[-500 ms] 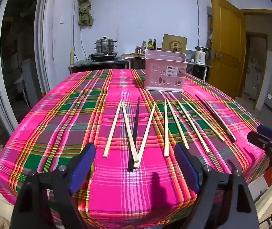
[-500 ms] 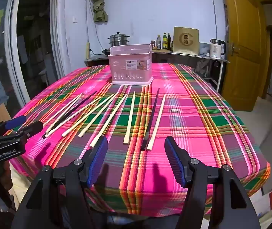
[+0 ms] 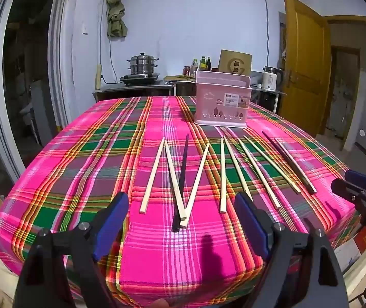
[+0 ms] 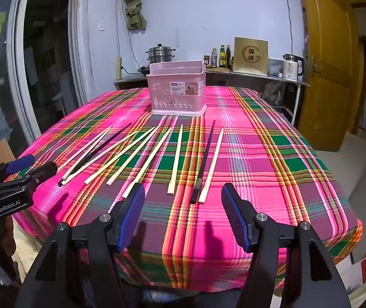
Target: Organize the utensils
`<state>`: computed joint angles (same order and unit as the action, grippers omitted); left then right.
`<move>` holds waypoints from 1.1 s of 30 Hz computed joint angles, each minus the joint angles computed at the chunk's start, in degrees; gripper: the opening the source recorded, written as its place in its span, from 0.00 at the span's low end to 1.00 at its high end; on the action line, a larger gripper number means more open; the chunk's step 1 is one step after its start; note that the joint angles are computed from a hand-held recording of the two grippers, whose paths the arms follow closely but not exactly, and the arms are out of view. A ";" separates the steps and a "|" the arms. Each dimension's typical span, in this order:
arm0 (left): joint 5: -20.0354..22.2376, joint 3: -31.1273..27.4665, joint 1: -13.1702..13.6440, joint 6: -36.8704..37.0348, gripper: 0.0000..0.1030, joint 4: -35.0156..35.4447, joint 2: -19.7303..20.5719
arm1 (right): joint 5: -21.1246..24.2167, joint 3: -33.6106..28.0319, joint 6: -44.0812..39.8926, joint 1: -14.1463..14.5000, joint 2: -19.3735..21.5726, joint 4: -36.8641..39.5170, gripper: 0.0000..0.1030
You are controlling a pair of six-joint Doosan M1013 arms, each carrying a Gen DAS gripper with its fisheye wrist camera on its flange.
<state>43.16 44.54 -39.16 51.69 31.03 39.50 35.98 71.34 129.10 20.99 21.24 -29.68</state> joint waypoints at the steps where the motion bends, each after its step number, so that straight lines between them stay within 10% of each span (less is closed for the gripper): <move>1: -0.18 0.20 -0.10 -0.43 0.84 0.51 -0.10 | -0.05 -0.01 -0.03 0.00 0.04 -0.06 0.61; 33: -1.83 1.99 -0.46 -3.89 0.84 4.95 -0.97 | 0.05 -0.13 -0.38 0.24 -0.05 -0.02 0.61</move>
<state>41.34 46.53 -39.62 47.79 35.98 38.52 36.03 71.20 128.72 21.23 21.19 -29.70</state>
